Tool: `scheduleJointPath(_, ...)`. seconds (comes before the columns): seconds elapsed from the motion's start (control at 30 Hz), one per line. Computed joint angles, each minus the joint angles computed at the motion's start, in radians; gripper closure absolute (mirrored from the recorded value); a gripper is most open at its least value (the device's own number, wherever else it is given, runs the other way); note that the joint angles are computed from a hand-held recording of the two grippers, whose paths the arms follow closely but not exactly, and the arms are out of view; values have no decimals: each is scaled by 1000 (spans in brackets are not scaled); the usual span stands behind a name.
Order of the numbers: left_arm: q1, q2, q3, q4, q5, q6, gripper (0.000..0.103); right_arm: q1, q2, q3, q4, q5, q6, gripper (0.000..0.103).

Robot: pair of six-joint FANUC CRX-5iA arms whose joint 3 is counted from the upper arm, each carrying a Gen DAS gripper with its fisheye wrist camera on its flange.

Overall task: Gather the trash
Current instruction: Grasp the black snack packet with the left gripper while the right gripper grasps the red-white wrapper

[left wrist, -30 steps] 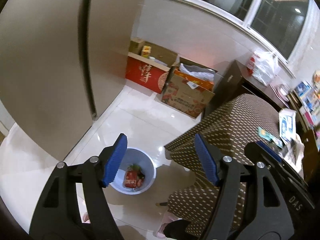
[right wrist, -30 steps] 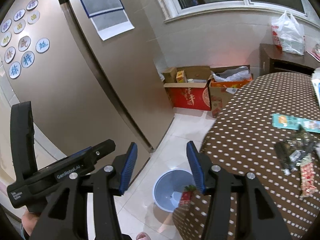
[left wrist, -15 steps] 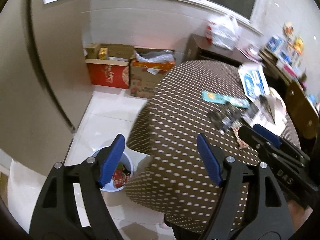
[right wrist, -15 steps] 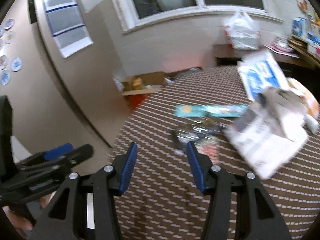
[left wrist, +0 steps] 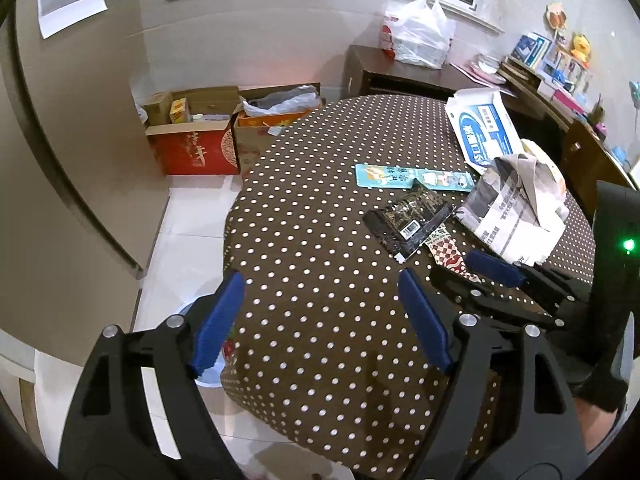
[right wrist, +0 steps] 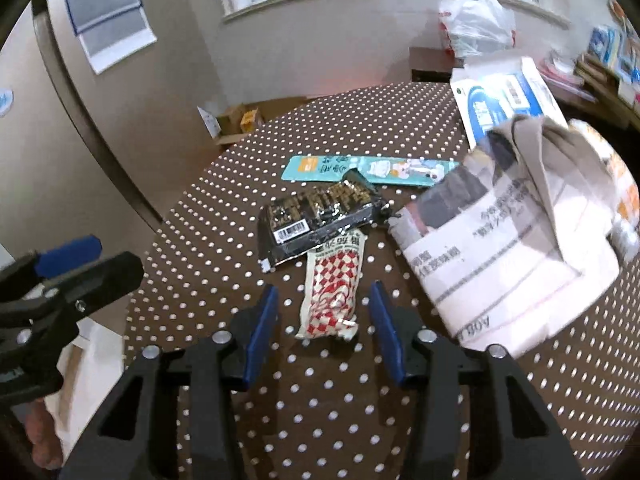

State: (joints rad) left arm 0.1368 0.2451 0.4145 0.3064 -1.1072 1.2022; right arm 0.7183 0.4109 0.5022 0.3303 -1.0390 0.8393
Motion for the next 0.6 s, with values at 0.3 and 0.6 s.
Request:
scheduleJointPath(0.3,-53,70,74,-20,-18,-7,24,-30,-70,-109,24,102,-39,95)
scheduleJointPath(0.6,-124,184,197,-54,-51,-48,24,-57,-128,-208,82,206,-136,102)
